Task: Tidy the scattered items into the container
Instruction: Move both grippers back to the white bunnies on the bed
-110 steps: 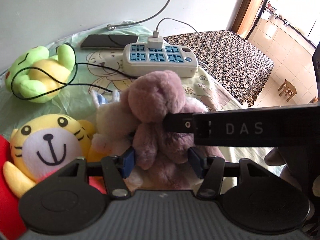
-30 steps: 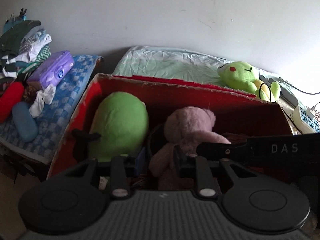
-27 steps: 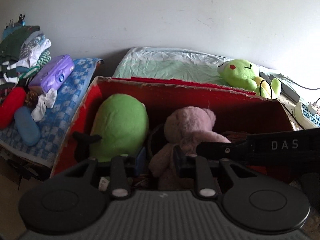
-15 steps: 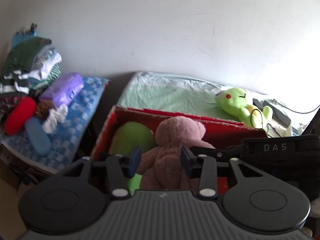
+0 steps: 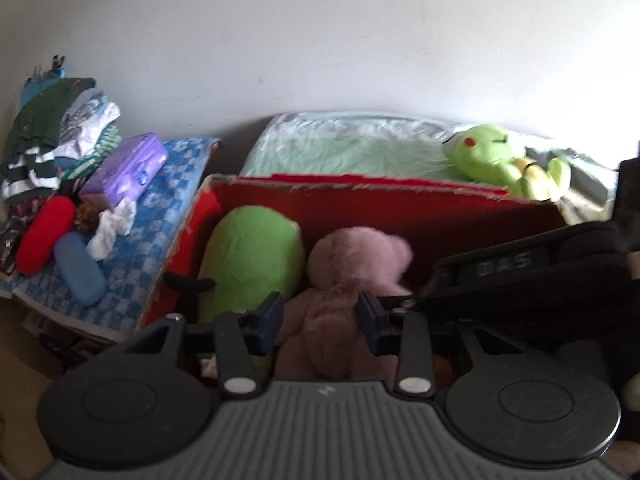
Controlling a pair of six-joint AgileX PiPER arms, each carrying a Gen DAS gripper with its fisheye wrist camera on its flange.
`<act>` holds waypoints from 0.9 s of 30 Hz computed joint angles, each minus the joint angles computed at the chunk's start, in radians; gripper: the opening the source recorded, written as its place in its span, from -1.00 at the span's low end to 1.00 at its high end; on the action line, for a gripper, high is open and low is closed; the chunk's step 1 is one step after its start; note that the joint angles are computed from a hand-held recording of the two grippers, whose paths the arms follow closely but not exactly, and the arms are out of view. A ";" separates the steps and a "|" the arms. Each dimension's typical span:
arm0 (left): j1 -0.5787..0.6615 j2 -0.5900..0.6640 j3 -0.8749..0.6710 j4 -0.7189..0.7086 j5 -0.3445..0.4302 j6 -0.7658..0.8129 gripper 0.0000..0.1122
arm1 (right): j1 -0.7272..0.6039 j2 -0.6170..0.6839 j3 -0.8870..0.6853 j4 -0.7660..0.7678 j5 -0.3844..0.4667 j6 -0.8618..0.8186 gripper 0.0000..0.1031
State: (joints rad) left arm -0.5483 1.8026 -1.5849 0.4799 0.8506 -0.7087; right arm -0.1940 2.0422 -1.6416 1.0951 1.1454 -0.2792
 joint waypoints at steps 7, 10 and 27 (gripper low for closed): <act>-0.019 0.004 0.020 0.026 0.000 -0.030 0.09 | 0.028 -0.129 0.165 0.087 -0.205 -0.227 0.04; -0.024 0.015 0.023 0.014 -0.001 -0.022 0.27 | 0.045 -0.187 0.220 0.071 -0.289 -0.285 -0.04; -0.188 -0.033 -0.094 0.172 0.073 -0.030 0.19 | -0.254 -0.545 0.558 0.270 -0.449 -0.772 0.10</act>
State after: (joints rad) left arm -0.7359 1.7696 -1.6793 0.6515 0.9234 -0.7390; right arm -0.4479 1.4968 -1.0834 1.3654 0.6969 -1.0513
